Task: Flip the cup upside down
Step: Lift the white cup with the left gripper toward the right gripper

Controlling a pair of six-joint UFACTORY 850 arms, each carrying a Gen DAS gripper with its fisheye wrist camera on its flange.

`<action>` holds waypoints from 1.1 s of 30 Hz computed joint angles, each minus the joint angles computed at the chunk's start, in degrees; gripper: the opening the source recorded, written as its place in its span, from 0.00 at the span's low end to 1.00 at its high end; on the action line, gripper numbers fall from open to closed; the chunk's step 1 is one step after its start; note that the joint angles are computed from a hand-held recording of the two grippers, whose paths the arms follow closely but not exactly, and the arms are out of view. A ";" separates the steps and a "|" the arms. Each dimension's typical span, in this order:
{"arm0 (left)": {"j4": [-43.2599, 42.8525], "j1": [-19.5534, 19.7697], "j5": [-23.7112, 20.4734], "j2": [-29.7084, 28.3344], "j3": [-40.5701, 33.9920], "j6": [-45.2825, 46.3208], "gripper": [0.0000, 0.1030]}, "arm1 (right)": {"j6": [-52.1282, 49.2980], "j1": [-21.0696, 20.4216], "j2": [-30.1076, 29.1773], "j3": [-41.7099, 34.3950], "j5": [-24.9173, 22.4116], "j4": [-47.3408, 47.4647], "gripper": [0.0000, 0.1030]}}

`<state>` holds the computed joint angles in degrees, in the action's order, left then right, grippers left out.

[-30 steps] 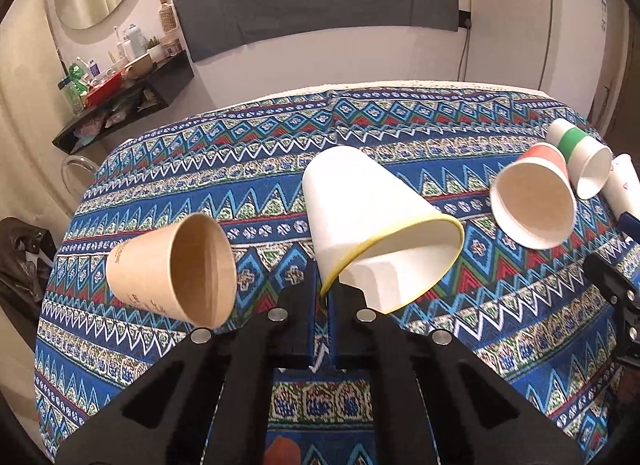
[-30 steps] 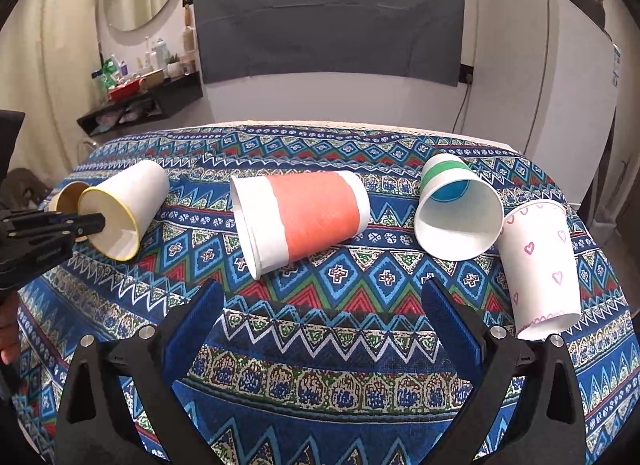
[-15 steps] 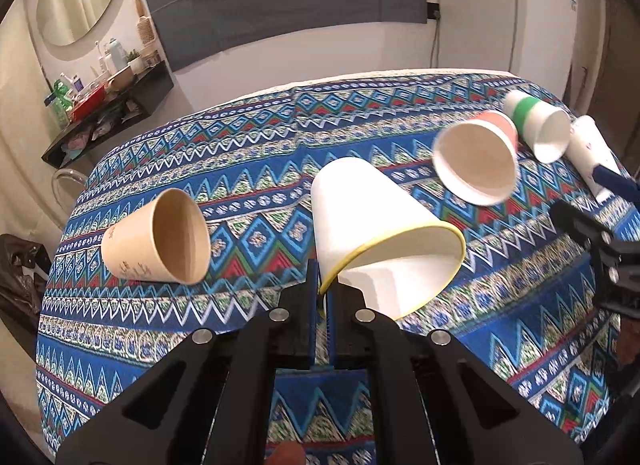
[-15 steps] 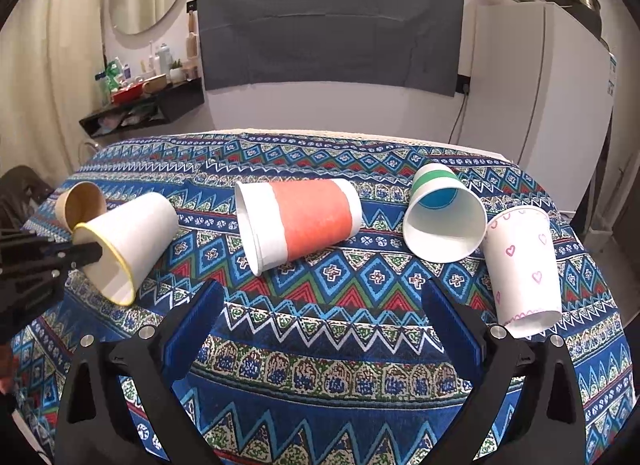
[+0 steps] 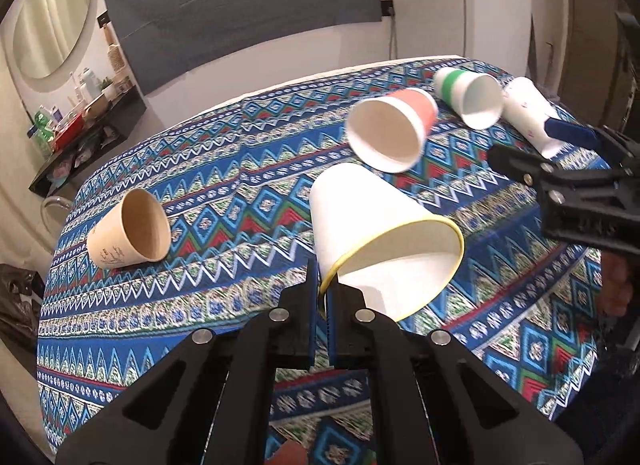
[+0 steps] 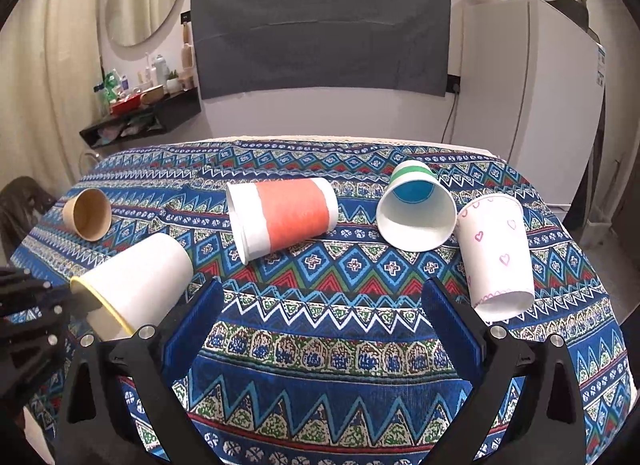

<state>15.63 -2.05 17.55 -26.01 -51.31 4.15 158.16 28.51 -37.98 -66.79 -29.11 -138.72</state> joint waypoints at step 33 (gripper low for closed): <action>7.25 3.74 2.69 3.70 5.48 -3.47 0.94 | 8.97 -1.17 0.83 0.27 6.14 -7.03 0.92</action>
<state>22.88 1.69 20.24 -22.31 -45.83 0.68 167.13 27.34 -37.15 -66.53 -22.97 -145.76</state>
